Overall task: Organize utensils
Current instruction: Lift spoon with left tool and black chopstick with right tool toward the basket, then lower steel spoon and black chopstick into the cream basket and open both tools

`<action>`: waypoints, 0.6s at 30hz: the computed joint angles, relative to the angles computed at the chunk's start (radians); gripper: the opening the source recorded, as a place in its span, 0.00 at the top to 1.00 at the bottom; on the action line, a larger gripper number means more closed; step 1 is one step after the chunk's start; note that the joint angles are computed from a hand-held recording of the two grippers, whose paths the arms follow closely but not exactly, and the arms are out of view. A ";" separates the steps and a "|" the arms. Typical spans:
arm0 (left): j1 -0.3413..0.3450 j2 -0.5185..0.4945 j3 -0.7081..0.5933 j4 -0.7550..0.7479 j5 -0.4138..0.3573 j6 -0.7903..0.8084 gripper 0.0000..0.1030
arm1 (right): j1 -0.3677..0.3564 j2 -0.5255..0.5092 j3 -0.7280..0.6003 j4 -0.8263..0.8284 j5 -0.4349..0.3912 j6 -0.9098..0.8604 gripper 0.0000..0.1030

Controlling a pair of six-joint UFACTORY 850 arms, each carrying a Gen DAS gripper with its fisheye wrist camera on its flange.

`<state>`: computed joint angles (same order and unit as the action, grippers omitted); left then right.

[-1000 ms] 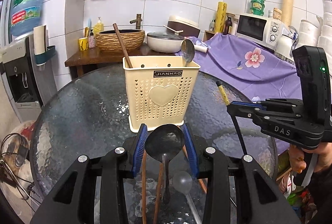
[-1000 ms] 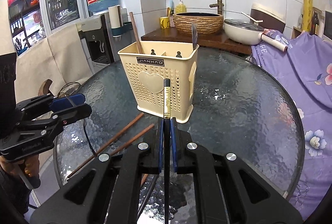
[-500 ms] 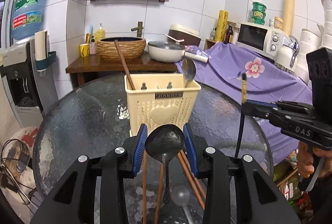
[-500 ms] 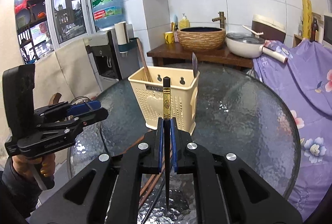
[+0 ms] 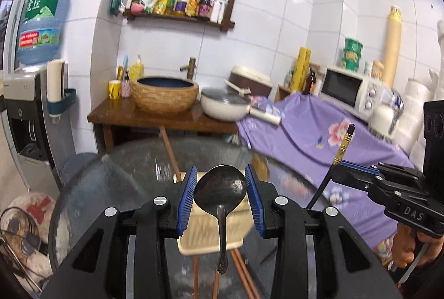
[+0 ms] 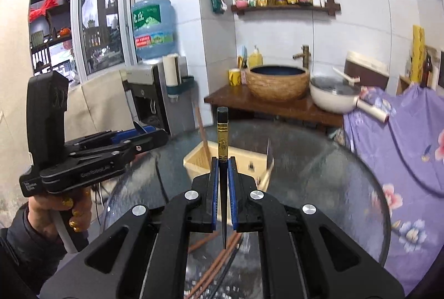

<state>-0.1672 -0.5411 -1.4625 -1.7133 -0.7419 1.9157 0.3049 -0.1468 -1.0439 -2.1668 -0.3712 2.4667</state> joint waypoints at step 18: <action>-0.076 -0.146 -0.191 -0.199 0.162 0.083 0.66 | -0.032 -0.150 -0.201 0.087 -0.133 -0.121 0.93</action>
<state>-0.2437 -0.6872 -1.6532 -1.9124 -0.5796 1.9988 0.2731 -0.2965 -1.2451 -2.0800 -0.5038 2.3456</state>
